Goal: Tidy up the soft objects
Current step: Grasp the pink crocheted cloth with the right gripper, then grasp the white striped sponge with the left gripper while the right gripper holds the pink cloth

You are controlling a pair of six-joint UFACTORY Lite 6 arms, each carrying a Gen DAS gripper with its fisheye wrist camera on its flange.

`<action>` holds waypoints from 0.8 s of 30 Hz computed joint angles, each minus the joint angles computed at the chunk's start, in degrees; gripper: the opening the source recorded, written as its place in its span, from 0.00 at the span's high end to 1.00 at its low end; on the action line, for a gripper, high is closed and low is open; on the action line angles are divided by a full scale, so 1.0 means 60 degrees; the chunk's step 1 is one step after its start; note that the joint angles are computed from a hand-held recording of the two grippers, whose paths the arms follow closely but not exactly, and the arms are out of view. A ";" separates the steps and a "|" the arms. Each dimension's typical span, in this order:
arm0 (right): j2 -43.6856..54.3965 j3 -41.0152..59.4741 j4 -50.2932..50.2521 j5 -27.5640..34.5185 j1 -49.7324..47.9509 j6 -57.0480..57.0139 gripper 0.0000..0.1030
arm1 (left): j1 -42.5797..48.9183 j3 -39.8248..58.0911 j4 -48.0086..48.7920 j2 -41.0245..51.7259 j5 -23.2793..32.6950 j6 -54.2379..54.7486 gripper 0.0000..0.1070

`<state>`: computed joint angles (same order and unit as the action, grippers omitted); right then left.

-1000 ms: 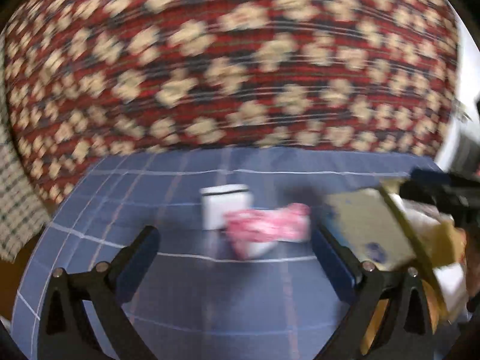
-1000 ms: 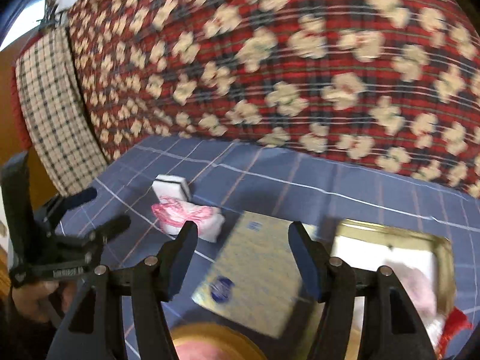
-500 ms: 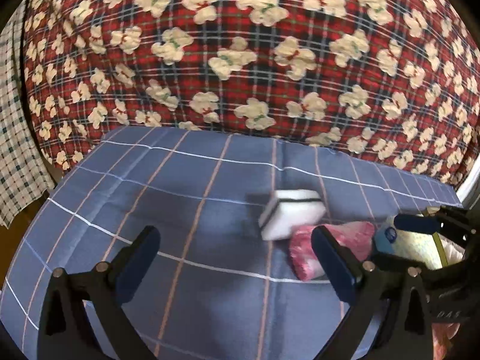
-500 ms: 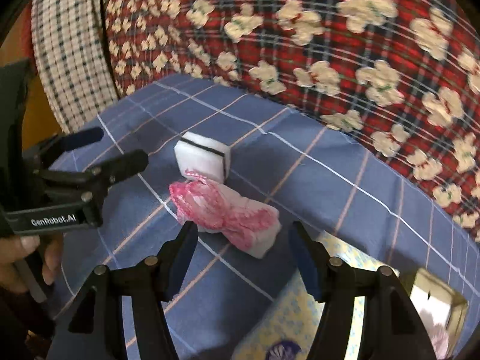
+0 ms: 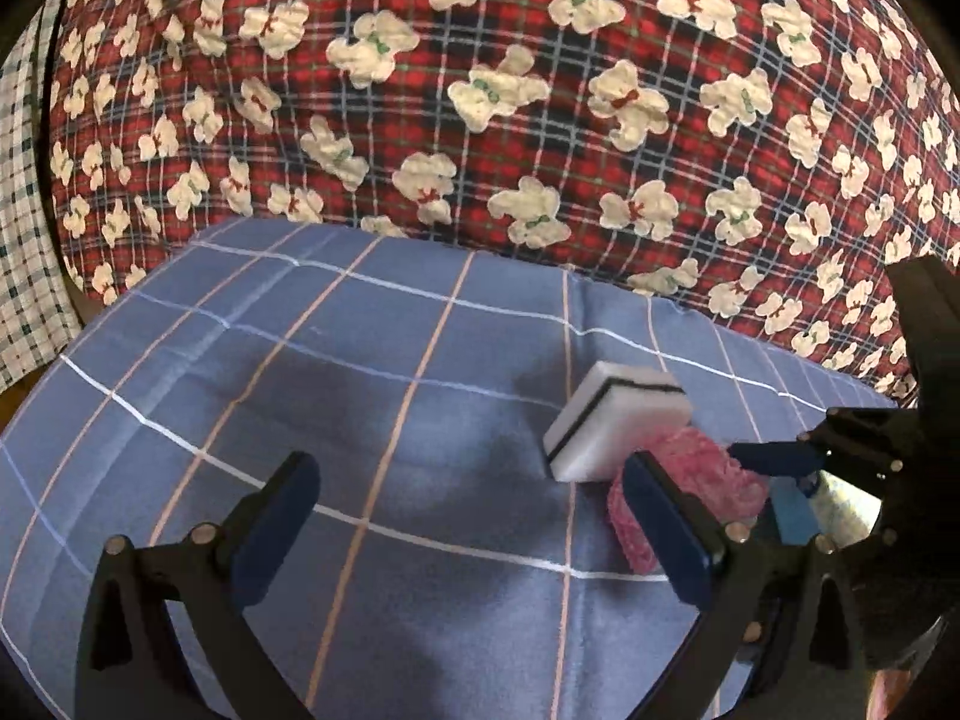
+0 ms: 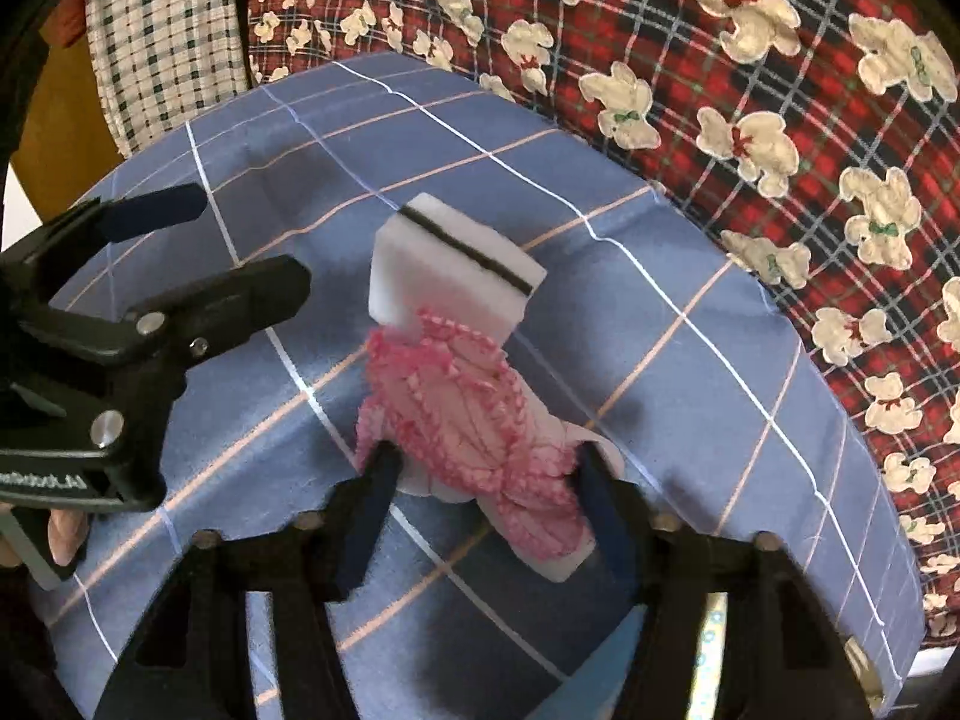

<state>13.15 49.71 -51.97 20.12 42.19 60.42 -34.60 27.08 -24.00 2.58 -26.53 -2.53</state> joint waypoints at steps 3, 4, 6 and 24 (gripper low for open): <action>-0.0212 -0.0142 -0.0277 0.0183 0.0155 0.0250 0.66 | 0.0048 -0.0231 0.0187 -0.0303 -0.0147 -0.0149 0.04; -0.0471 -0.0325 -0.0242 0.0127 0.0157 0.0284 0.68 | -0.0032 -0.0289 -0.0144 -0.0388 -0.0219 0.0178 0.04; -0.1077 -0.0763 -0.0448 0.0064 0.0304 0.0677 0.68 | -0.0046 -0.0350 -0.0242 -0.0425 -0.0313 0.0261 0.04; -0.4925 -0.3949 -0.3644 -0.0208 0.0244 0.7432 0.68 | -0.2374 0.1207 -0.4312 0.0780 -0.0424 0.4418 0.04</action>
